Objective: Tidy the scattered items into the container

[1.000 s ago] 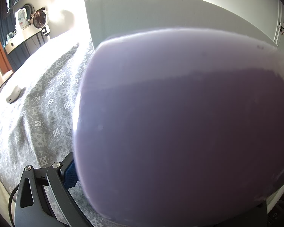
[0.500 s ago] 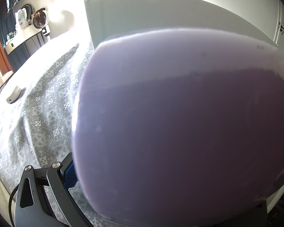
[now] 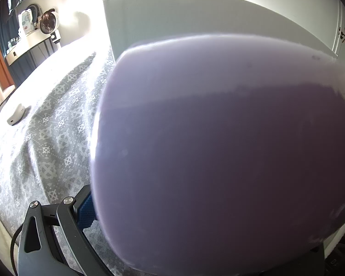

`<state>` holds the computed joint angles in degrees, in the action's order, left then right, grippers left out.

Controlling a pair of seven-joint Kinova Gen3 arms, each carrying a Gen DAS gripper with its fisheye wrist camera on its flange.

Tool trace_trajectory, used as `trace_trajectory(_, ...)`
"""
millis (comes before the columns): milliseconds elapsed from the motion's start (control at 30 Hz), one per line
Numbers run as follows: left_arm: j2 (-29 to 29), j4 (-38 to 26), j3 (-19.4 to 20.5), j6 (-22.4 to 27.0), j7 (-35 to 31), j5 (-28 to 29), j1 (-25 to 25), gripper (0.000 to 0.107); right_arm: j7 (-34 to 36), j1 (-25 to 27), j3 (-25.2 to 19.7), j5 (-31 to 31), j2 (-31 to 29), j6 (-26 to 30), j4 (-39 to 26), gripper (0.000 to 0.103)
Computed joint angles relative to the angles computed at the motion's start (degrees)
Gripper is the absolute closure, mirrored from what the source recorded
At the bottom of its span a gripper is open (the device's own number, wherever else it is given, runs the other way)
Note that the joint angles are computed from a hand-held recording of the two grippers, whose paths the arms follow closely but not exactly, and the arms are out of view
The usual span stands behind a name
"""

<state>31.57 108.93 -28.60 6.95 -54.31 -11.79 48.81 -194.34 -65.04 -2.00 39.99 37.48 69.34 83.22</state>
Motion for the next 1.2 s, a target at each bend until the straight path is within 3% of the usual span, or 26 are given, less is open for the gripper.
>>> trace_trajectory(533,-2.0,0.5,5.3,0.8,-3.7,-1.0,-4.6,0.005,0.0,0.0,0.0,0.0,0.0,0.0,-0.1,0.000)
trace_trajectory(900,-4.4,-0.6,13.6,5.7,-5.4,-2.9,-11.9,0.005,0.0,0.0,0.0,0.0,0.0,-0.1,0.0,0.000)
trace_trajectory(1200,-6.5,-1.3,16.2,10.1,-3.1,-7.8,-12.8,0.005,0.0,0.0,0.0,0.0,0.1,-0.1,0.0,0.000)
